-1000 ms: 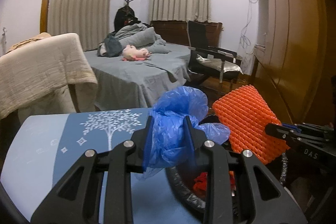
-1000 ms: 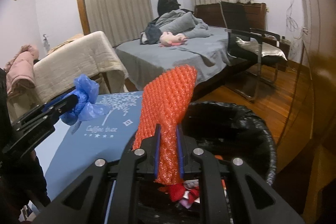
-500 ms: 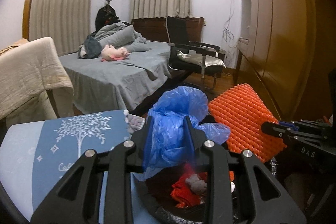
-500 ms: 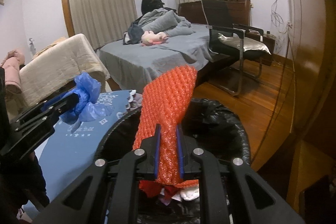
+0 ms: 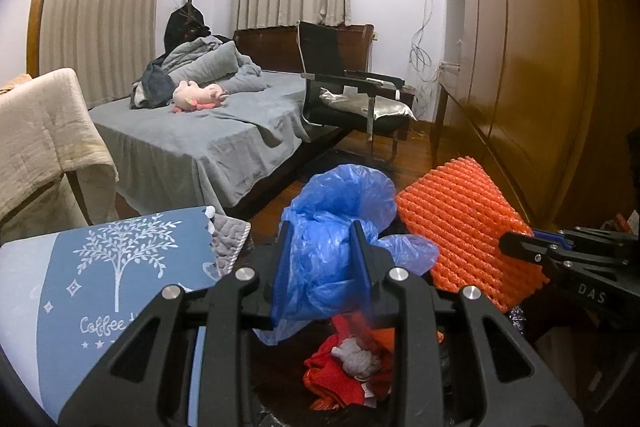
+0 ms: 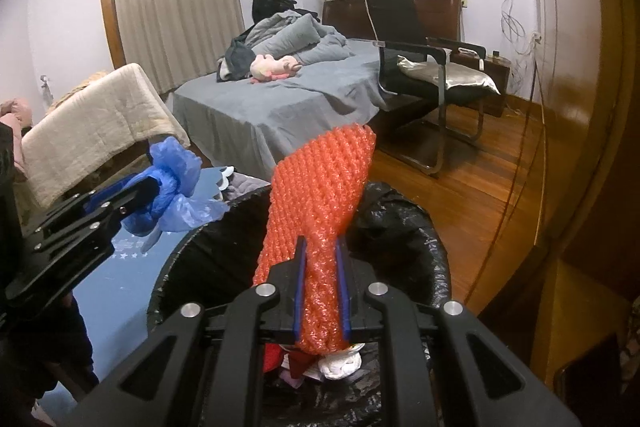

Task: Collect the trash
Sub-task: 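Open both grippers over the bin to drop the plastic and mesh bags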

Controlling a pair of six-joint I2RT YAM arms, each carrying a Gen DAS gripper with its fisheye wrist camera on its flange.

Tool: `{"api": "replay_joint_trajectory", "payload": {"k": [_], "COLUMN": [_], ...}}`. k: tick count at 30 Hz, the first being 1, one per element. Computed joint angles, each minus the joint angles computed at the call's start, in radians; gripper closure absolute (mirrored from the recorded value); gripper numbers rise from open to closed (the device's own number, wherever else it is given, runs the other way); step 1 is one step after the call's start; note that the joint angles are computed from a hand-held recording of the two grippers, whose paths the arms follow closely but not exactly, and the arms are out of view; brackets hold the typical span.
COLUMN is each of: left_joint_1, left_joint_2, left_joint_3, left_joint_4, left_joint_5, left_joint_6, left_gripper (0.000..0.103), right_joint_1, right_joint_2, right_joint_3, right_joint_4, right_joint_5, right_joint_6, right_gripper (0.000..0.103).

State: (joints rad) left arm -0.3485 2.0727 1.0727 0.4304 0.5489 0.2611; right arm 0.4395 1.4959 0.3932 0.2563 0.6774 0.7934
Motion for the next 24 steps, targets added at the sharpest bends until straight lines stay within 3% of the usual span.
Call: {"api": "replay_joint_trajectory", "payload": {"k": [7,14,17,19,24], "left_joint_1": [-0.021,-0.017,-0.004,0.003,0.026], "left_joint_2": [0.047,0.067,0.065,0.060,0.033], "left_joint_3": [0.059,0.069,0.066,0.063,0.050], "left_joint_4": [-0.046,-0.073,-0.071,-0.070,-0.067], "left_joint_5": [0.001,0.016,0.032,0.031,0.025], "left_joint_6": [0.004,0.012,0.004,0.002,-0.004], "left_gripper": [0.072,0.052,0.038,0.037,0.023], "right_joint_1": [-0.030,-0.070,-0.075,-0.078,-0.058], "right_joint_2": [0.048,0.109,0.128,0.129,0.111], "right_joint_3": [0.010,0.018,0.025,0.019,0.023], "right_joint_4": [0.017,0.034,0.028,0.034,-0.001], "right_joint_5": [-0.022,-0.047,-0.047,-0.045,-0.005], "right_joint_6": [0.002,0.000,0.005,0.006,0.031], "right_gripper": [0.089,0.083,0.072,0.067,0.035]}}
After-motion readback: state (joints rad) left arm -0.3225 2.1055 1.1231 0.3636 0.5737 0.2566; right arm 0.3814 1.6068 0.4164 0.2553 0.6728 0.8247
